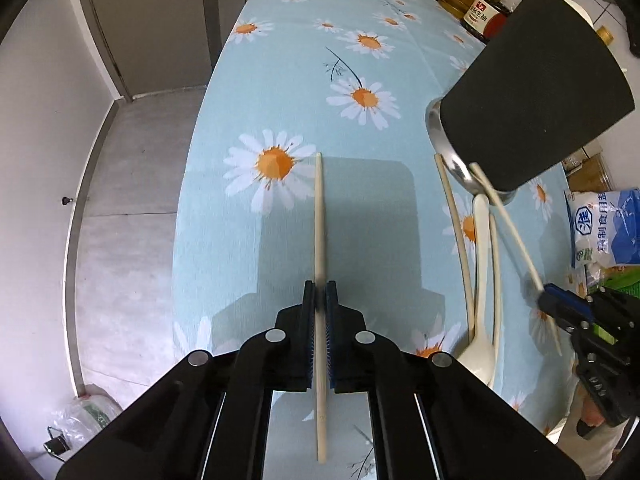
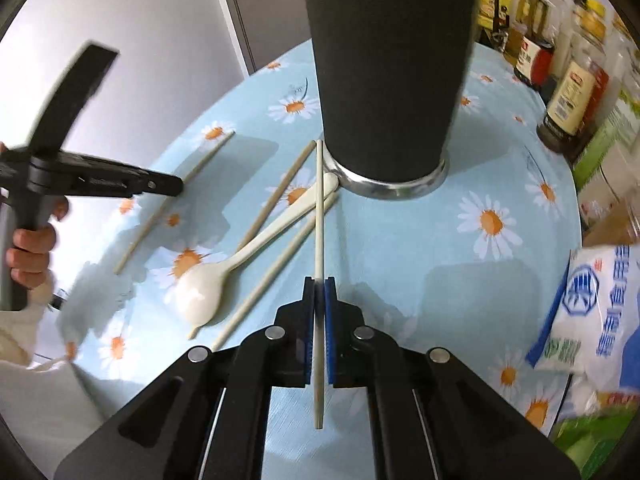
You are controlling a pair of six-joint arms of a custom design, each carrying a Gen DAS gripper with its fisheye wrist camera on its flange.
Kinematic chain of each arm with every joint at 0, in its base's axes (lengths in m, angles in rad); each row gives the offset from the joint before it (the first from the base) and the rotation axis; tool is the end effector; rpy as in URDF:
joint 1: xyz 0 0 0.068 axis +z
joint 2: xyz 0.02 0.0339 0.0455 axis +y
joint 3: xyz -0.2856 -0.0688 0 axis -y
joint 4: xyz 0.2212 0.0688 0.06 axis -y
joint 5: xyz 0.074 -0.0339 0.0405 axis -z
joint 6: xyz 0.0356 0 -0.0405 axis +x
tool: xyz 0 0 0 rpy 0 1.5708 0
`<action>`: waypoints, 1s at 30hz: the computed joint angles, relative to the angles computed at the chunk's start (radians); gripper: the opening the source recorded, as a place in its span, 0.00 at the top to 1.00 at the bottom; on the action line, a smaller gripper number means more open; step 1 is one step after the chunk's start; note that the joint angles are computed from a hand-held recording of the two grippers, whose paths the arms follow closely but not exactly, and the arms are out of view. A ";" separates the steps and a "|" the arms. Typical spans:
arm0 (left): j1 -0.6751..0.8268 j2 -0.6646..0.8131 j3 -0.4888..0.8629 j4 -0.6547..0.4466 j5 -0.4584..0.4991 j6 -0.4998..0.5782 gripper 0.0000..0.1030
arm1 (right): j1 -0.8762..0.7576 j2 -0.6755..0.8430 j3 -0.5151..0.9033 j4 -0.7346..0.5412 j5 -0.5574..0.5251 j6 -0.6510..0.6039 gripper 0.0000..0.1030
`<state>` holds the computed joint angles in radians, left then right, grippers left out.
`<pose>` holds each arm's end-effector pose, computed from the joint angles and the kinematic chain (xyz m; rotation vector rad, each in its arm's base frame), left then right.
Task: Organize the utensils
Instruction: 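Lift both chopsticks upright and lower them into the black holder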
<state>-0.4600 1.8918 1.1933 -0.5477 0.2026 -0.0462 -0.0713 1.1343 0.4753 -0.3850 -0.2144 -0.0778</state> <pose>0.3130 -0.1631 0.1850 0.6322 2.7810 -0.3975 0.1657 -0.0042 0.1903 -0.0837 2.5922 0.2261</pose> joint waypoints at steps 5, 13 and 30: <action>0.024 -0.017 -0.020 -0.005 0.056 0.019 0.96 | -0.201 -0.102 0.016 -0.108 -0.174 -0.092 0.94; -0.015 -0.008 0.032 -0.015 -0.028 0.034 0.96 | -0.378 -0.192 0.057 -0.225 -0.326 -0.198 0.94; -0.036 -0.083 0.168 -0.097 -0.043 0.073 0.96 | -0.478 -0.322 0.298 -0.413 -0.501 -0.235 0.94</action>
<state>-0.4963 1.8086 1.3610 -0.6442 0.1601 0.0263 -0.5498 0.8124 0.7731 -0.7979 -0.7150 -0.3129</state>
